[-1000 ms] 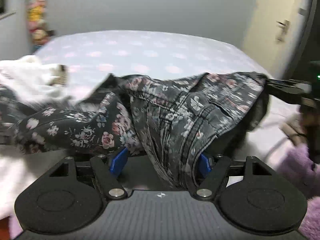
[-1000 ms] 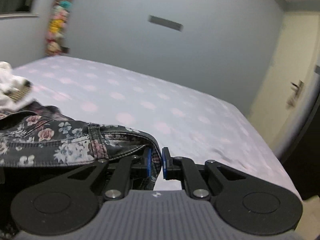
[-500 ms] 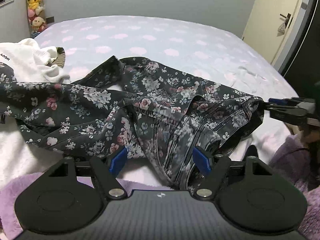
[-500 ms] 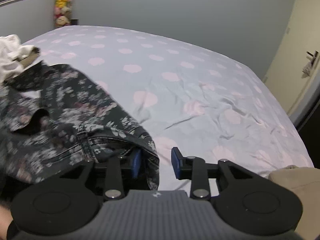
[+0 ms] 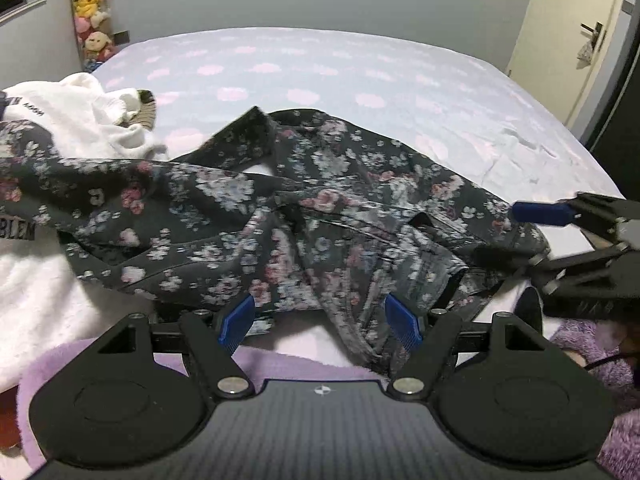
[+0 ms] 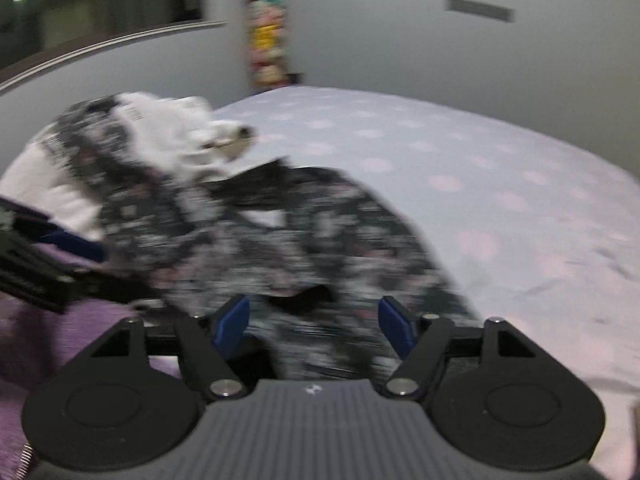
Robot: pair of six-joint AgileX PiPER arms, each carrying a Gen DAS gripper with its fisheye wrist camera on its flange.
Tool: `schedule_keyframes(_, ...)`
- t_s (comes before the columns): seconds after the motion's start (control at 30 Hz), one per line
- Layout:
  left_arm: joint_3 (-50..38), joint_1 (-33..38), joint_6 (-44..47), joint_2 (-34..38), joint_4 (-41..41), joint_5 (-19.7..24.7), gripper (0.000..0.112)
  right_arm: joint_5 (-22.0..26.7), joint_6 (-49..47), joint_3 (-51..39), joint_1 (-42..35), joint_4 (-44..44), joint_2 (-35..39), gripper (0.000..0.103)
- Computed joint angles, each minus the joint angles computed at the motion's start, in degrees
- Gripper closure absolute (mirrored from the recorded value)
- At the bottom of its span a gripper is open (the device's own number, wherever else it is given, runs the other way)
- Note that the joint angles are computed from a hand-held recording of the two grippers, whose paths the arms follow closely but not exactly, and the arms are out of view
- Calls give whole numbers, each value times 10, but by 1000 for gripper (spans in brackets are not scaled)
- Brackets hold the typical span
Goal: Fold clothes
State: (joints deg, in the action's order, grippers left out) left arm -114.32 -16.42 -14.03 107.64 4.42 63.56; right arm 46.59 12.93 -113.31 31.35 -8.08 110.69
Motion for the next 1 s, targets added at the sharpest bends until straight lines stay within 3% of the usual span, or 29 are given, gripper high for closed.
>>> schedule_keyframes(0.17, 20, 17, -13, -22, 14, 0, 41, 77, -31, -165, 3, 70, 122, 30)
schedule_keyframes(0.2, 26, 21, -16, -28, 18, 0, 41, 102, -28, -203, 1, 86, 145, 35)
schedule_keyframes(0.23, 33, 25, -19, -33, 21, -2, 41, 130, -26, -242, -2, 105, 170, 52)
schedule_keyframes(0.27, 38, 30, -19, -38, 22, -3, 41, 142, -23, -259, -3, 116, 181, 57)
schedule_keyframes(0.33, 49, 40, -20, -47, 24, -4, 41, 131, -22, -235, 1, 110, 166, 68)
schedule_keyframes(0.5, 46, 64, -12, -53, 45, 5, 41, 110, 48, -162, 4, -17, 95, 71)
schedule_keyframes(0.67, 36, 80, 21, -54, 71, 10, 41, 94, 125, -56, -42, -114, 2, 74)
schedule_keyframes(1.0, -22, 73, 95, -23, 122, 28, 41, 157, 200, 21, -121, -286, -93, 75)
